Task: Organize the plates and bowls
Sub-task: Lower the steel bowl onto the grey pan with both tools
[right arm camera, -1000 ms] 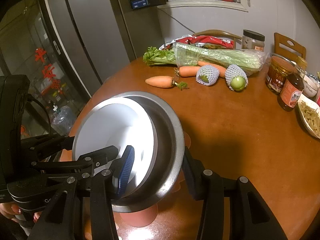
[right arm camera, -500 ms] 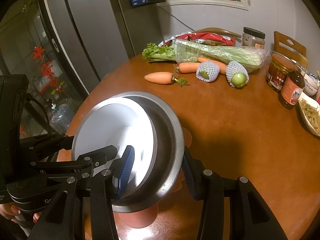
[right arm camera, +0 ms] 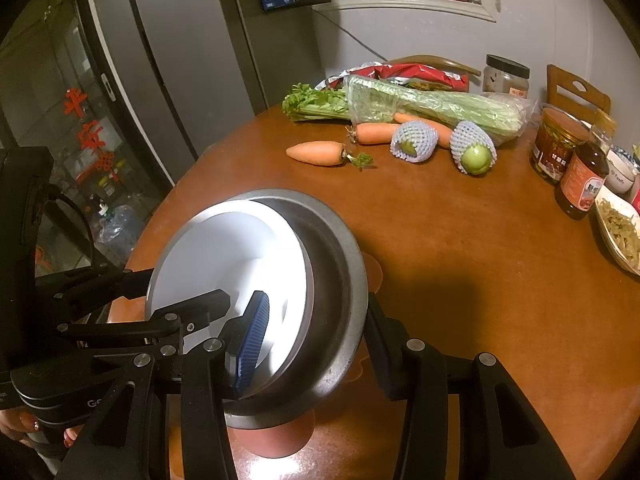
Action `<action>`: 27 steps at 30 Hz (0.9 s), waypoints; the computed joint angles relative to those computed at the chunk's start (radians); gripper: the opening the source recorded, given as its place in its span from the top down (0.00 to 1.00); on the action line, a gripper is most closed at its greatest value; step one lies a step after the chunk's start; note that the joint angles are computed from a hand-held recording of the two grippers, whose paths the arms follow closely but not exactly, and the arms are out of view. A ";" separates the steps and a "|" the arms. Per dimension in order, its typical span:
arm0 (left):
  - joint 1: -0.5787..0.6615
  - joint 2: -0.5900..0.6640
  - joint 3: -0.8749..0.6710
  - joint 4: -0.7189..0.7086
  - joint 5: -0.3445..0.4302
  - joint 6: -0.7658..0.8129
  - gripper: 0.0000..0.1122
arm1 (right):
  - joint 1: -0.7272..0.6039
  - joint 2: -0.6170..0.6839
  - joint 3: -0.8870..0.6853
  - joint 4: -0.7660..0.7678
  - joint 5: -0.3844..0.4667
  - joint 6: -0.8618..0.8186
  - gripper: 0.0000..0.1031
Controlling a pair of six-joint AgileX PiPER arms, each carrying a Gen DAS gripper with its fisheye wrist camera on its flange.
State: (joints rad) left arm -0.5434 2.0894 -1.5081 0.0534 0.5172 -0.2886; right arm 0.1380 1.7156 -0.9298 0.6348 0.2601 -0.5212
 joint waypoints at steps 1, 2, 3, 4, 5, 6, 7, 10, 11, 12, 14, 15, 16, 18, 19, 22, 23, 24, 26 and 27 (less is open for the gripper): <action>-0.001 -0.004 0.005 0.002 -0.001 -0.002 0.55 | 0.001 0.000 0.000 -0.007 -0.001 0.008 0.52; 0.000 -0.005 0.006 0.004 -0.003 -0.004 0.55 | 0.002 0.000 0.001 -0.008 -0.005 0.007 0.52; 0.002 -0.005 0.005 0.002 -0.004 -0.001 0.55 | 0.004 0.000 0.001 -0.012 -0.007 0.011 0.52; 0.002 -0.007 0.009 0.001 -0.007 -0.002 0.55 | 0.007 0.000 0.002 -0.020 -0.011 0.019 0.52; 0.004 -0.006 0.009 -0.004 -0.009 0.002 0.55 | 0.009 0.000 0.002 -0.026 -0.013 0.024 0.52; 0.006 -0.006 0.009 -0.008 -0.010 0.007 0.55 | 0.010 -0.001 0.001 -0.035 -0.012 0.032 0.52; 0.005 -0.007 0.011 -0.004 -0.012 0.004 0.55 | 0.012 0.000 -0.002 -0.050 -0.013 0.047 0.52; 0.006 -0.008 0.016 -0.008 -0.019 0.007 0.55 | 0.017 -0.002 -0.002 -0.078 -0.015 0.079 0.52; 0.008 -0.006 0.014 -0.013 -0.017 0.014 0.55 | 0.019 -0.002 -0.003 -0.090 -0.017 0.091 0.52; 0.007 -0.005 0.014 -0.016 -0.016 0.016 0.55 | 0.020 -0.002 -0.003 -0.106 -0.019 0.107 0.52; 0.007 -0.002 0.012 -0.017 -0.016 0.016 0.55 | 0.025 -0.007 0.001 -0.141 -0.029 0.142 0.52; 0.007 -0.002 0.013 -0.021 -0.016 0.018 0.55 | 0.026 -0.008 0.001 -0.149 -0.030 0.149 0.52; 0.007 -0.003 0.015 -0.023 -0.019 0.019 0.55 | 0.025 -0.007 0.000 -0.149 -0.030 0.149 0.52; 0.005 -0.005 0.019 -0.015 -0.021 0.012 0.55 | 0.025 -0.006 0.001 -0.154 -0.031 0.152 0.52; 0.004 -0.006 0.020 -0.014 -0.021 0.011 0.55 | 0.027 -0.007 0.002 -0.158 -0.033 0.155 0.52; 0.004 -0.006 0.020 -0.015 -0.020 0.010 0.55 | 0.029 -0.005 0.000 -0.188 -0.032 0.187 0.52; 0.004 -0.006 0.020 -0.015 -0.019 0.010 0.55 | 0.029 -0.004 -0.002 -0.193 -0.030 0.191 0.52; 0.003 -0.006 0.021 -0.013 -0.019 0.007 0.55 | 0.030 -0.004 -0.001 -0.201 -0.030 0.199 0.52; 0.002 -0.007 0.025 -0.003 -0.018 -0.006 0.55 | 0.033 -0.002 -0.003 -0.225 -0.030 0.224 0.52; 0.004 -0.009 0.031 0.000 -0.022 -0.009 0.55 | 0.034 0.000 -0.005 -0.249 -0.026 0.249 0.52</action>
State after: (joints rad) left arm -0.5395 2.0804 -1.4769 0.0532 0.4950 -0.2979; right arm 0.1724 1.7157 -0.9352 0.3858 0.2344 -0.2724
